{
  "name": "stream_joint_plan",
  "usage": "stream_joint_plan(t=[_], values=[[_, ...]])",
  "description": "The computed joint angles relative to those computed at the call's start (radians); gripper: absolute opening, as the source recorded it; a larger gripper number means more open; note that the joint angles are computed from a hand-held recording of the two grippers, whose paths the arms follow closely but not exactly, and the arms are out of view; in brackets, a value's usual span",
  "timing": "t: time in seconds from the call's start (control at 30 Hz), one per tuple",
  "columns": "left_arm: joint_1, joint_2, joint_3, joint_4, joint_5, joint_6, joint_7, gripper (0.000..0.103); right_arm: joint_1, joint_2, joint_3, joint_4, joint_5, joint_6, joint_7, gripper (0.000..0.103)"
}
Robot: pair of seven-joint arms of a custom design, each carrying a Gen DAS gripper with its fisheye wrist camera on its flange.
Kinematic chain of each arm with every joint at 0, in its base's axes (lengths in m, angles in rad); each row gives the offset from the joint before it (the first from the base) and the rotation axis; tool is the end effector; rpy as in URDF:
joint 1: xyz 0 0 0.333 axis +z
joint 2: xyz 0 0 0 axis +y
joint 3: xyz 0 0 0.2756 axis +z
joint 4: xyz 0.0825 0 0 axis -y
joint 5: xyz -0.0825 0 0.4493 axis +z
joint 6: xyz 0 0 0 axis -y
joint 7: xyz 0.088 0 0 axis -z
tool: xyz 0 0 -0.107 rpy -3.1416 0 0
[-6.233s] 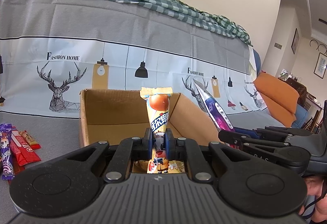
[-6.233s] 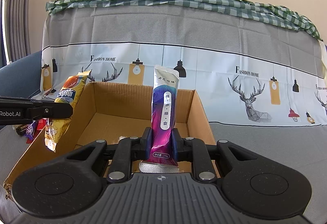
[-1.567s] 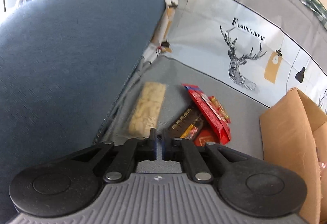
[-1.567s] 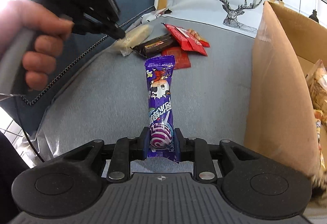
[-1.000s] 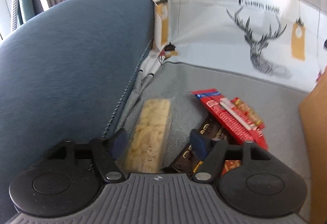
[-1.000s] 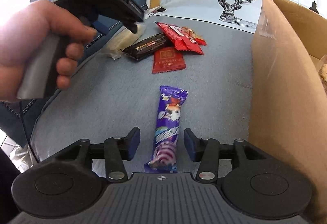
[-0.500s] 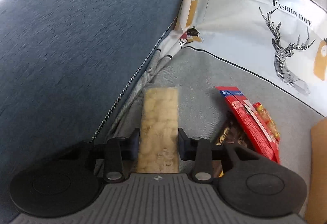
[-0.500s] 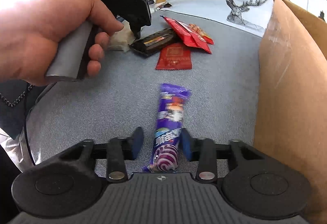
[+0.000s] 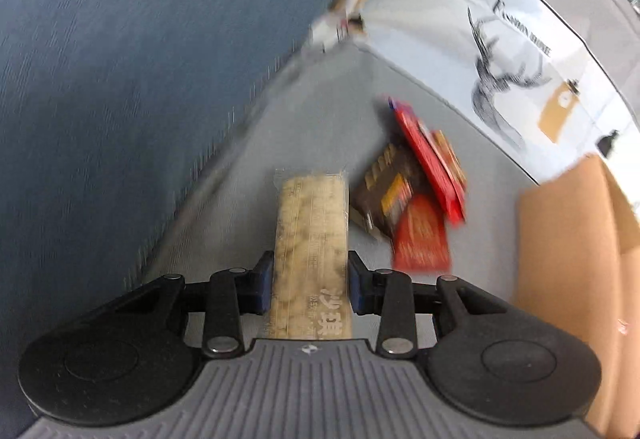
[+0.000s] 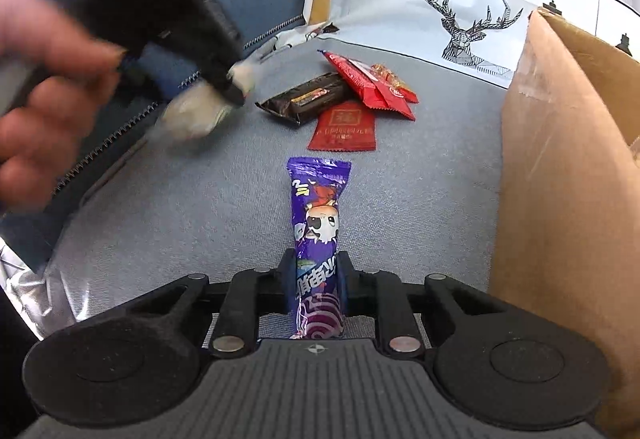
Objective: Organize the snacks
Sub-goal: 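Close the right tool on the purple bar while the left tool grasps the clear cracker bag, then lift the purple bar with the right tool while the left tool lifts the cracker bag toward the box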
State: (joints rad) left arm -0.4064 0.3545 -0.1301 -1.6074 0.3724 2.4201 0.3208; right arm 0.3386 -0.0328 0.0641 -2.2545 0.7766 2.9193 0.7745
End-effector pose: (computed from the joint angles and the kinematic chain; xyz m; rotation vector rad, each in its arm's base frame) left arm 0.6469 -0.3716 0.4130 -2.4537 1.4404 -0.7045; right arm 0.5748 0.1975 0.3649 -2.0672 1.2294 -0.3901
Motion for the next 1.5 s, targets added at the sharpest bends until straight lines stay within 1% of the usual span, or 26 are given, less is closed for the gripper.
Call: stream_joint_plan(t=[0.03, 0.07, 0.13, 0.17, 0.2, 0.23, 0.37, 0.5, 0.6, 0.7, 0.93, 0.97, 1.0, 1.03, 1.1, 1.17, 1.2, 1.23, 1.27, 1.4, 1.5], values=[[0.018, -0.016, -0.019, -0.029, -0.054, 0.02, 0.027, 0.04, 0.0, -0.006, 0.0, -0.005, -0.001, 0.002, 0.001, 0.022], [0.031, -0.027, -0.034, -0.05, -0.103, 0.03, 0.05, 0.04, 0.001, -0.01, -0.001, -0.01, -0.003, 0.003, 0.001, 0.025], [0.044, -0.031, -0.051, -0.062, -0.17, 0.024, 0.093, 0.04, 0.004, -0.017, -0.003, -0.018, -0.007, 0.005, 0.005, 0.03], [0.043, -0.027, -0.052, -0.058, -0.184, 0.017, 0.107, 0.04, 0.005, -0.019, -0.005, -0.021, -0.016, 0.007, 0.015, 0.034], [0.04, -0.024, -0.051, -0.053, -0.189, 0.012, 0.114, 0.041, 0.006, -0.021, -0.007, -0.023, -0.023, 0.009, 0.024, 0.038], [0.033, -0.027, -0.048, -0.056, -0.184, 0.006, 0.112, 0.042, 0.007, -0.02, -0.008, -0.023, -0.029, 0.01, 0.033, 0.039], [0.017, 0.001, -0.039, -0.014, -0.171, -0.028, 0.106, 0.046, 0.009, -0.017, -0.012, -0.022, -0.039, 0.005, 0.051, 0.04], [0.011, 0.018, -0.034, 0.012, -0.165, -0.046, 0.124, 0.05, 0.01, -0.007, -0.011, -0.013, -0.026, 0.011, 0.043, 0.041], [0.009, 0.029, -0.031, 0.024, -0.165, -0.047, 0.138, 0.055, 0.006, 0.003, -0.005, -0.004, -0.032, 0.015, 0.054, 0.041], [0.005, 0.031, -0.028, 0.028, -0.165, -0.049, 0.132, 0.055, 0.002, 0.01, 0.002, 0.001, -0.037, 0.017, 0.054, 0.041], [-0.002, 0.045, -0.025, 0.05, -0.158, -0.061, 0.134, 0.056, -0.007, 0.01, 0.007, -0.008, -0.105, 0.03, 0.101, 0.04], [-0.002, 0.045, -0.025, 0.05, -0.158, -0.061, 0.136, 0.056, -0.007, 0.01, 0.007, -0.008, -0.108, 0.03, 0.103, 0.034], [-0.002, 0.044, -0.025, 0.048, -0.16, -0.06, 0.136, 0.056, -0.007, 0.01, 0.007, -0.008, -0.105, 0.03, 0.1, 0.025], [-0.001, 0.042, -0.025, 0.046, -0.161, -0.058, 0.137, 0.056, -0.006, 0.009, 0.007, -0.009, -0.104, 0.031, 0.097, 0.023], [0.0, 0.04, -0.025, 0.042, -0.162, -0.057, 0.138, 0.055, -0.003, 0.006, 0.008, -0.016, -0.095, 0.054, 0.085, 0.021], [-0.001, 0.039, -0.024, 0.042, -0.16, -0.058, 0.134, 0.053, 0.007, 0.001, 0.006, -0.018, -0.034, 0.08, 0.032, 0.02], [-0.003, 0.037, -0.022, 0.04, -0.156, -0.059, 0.129, 0.047, 0.013, -0.002, 0.003, -0.016, 0.012, 0.086, -0.007, 0.02], [-0.002, 0.035, -0.021, 0.036, -0.154, -0.056, 0.125, 0.044, 0.016, -0.003, 0.0, -0.013, 0.044, 0.083, -0.035, 0.02], [-0.001, 0.033, -0.021, 0.033, -0.156, -0.052, 0.121, 0.044, 0.016, -0.002, -0.001, -0.012, 0.044, 0.078, -0.035, 0.02], [0.004, 0.036, -0.027, 0.036, -0.162, -0.049, 0.139, 0.044, 0.003, 0.004, 0.001, -0.015, -0.086, 0.053, 0.074, 0.02], [0.004, 0.039, -0.028, 0.039, -0.169, -0.046, 0.146, 0.044, 0.0, 0.008, 0.003, -0.012, -0.102, 0.044, 0.088, 0.021]])
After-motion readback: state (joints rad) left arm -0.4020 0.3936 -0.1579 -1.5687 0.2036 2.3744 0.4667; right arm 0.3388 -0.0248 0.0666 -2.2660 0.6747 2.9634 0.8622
